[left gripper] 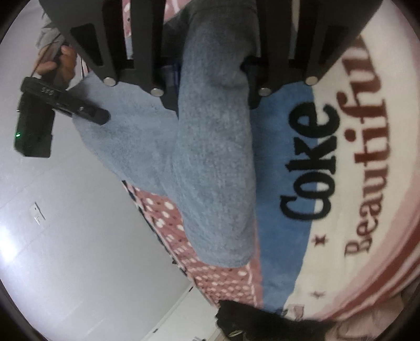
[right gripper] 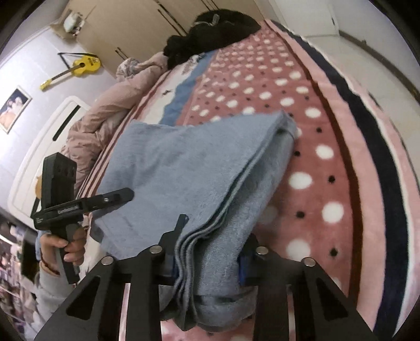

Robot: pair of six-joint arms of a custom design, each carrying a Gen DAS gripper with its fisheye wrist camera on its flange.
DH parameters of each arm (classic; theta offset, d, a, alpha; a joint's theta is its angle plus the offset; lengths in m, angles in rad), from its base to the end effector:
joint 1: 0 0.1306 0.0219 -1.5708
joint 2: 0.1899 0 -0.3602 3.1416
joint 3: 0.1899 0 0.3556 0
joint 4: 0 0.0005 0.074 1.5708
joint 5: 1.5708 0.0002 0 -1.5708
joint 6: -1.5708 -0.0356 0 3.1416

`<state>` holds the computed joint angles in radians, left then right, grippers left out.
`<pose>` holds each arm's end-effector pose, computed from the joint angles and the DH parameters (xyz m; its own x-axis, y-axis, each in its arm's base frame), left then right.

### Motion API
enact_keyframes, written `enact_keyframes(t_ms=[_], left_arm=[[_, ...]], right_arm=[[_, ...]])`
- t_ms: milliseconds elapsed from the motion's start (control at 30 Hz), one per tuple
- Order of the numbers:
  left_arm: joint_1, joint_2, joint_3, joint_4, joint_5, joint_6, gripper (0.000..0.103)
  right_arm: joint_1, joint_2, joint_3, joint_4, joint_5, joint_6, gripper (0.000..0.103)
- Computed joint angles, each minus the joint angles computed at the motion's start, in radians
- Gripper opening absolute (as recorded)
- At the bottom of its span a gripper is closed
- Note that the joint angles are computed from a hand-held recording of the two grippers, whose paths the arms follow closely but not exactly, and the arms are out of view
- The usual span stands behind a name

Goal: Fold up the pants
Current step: 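Lift the folded pants with both grippers and carry them toward the clothes pile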

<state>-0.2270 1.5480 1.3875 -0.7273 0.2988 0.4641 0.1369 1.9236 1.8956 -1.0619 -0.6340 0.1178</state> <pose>0.4855 -0.1234 0.3450 -0.8532 -0.2420 -0.4622 0.0159 0.8734 -0.4867 0.6022 0.1037 0.3380 -0.8274 -0.2096 -0.5211 -0.4820 0.7413 0.4672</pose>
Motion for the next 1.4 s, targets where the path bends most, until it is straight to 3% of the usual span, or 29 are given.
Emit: enact_keyframes(t_ms=[133,300,400,533,700,867,1167,1267,1400], left_arm=[[-0.028,-0.086,0.0,-0.022,-0.058,-0.003,0.026],[-0.021,-0.208,0.018,-0.102,-0.09,-0.024,0.026],[0.006,-0.307,0.008,-0.154,-0.109,-0.047,0.026],[0.09,-0.423,0.006,-0.245,-0.109,-0.097,0.026],[0.28,-0.551,0.014,-0.38,-0.064,-0.203,0.026],[0.553,-0.61,0.025,-0.493,0.066,-0.349,0.026],[1.028,-0.59,-0.002,-0.651,0.305,-0.635,0.026],[1.142,-0.568,-0.011,-0.692,0.347,-0.708,0.026],[1.22,-0.528,-0.031,-0.725,0.369,-0.762,0.026]], right_arm=[[0.005,-0.11,-0.086,0.055,0.001,-0.013,0.023],[0.011,-0.234,-0.157,0.1,-0.033,-0.056,0.023],[0.043,-0.296,-0.171,0.109,-0.053,-0.086,0.023],[0.142,-0.375,-0.182,0.137,-0.019,-0.116,0.023],[0.292,-0.409,-0.17,0.164,0.016,-0.175,0.023],[0.449,-0.391,-0.133,0.195,0.059,-0.234,0.023],[0.663,-0.25,0.02,0.151,0.101,-0.287,0.023],[0.723,-0.199,0.069,0.126,0.117,-0.29,0.023],[0.766,-0.126,0.131,0.103,0.117,-0.313,0.023]])
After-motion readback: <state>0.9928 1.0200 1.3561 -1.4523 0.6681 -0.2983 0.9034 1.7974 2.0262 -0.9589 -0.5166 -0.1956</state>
